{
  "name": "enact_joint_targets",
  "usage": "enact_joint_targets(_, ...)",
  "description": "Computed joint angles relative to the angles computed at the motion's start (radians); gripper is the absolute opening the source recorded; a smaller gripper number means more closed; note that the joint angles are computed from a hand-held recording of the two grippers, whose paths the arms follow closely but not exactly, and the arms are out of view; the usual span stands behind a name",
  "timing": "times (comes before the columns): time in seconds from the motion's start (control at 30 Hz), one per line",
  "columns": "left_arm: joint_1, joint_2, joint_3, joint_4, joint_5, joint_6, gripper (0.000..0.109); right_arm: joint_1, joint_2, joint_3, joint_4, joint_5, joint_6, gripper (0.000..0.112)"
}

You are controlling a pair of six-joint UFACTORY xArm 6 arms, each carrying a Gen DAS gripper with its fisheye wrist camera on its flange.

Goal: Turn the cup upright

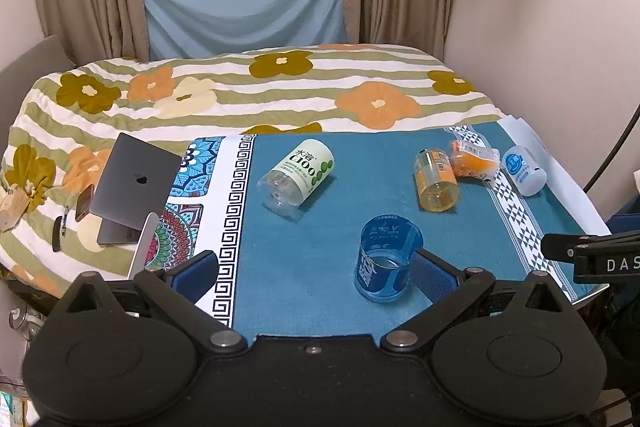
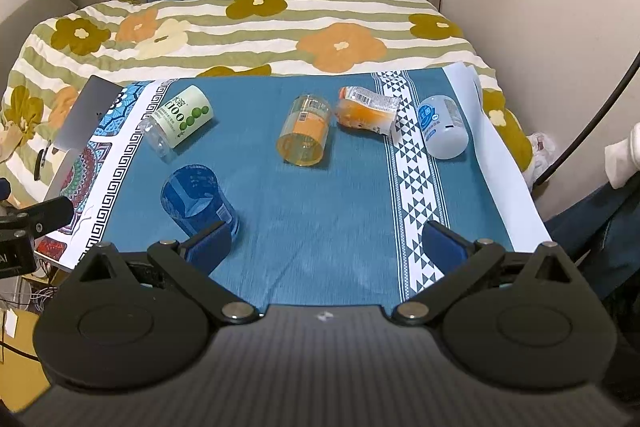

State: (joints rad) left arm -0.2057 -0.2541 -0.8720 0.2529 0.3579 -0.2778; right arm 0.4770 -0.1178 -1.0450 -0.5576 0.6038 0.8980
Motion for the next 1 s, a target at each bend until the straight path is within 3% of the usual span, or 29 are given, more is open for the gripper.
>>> enact_joint_targets(1.0, 0.006, 0.000, 0.006, -0.009, -0.006, 0.015, 0.103, -0.003, 0.012, -0.011, 0.001, 0.000, 0.002, 0.103)
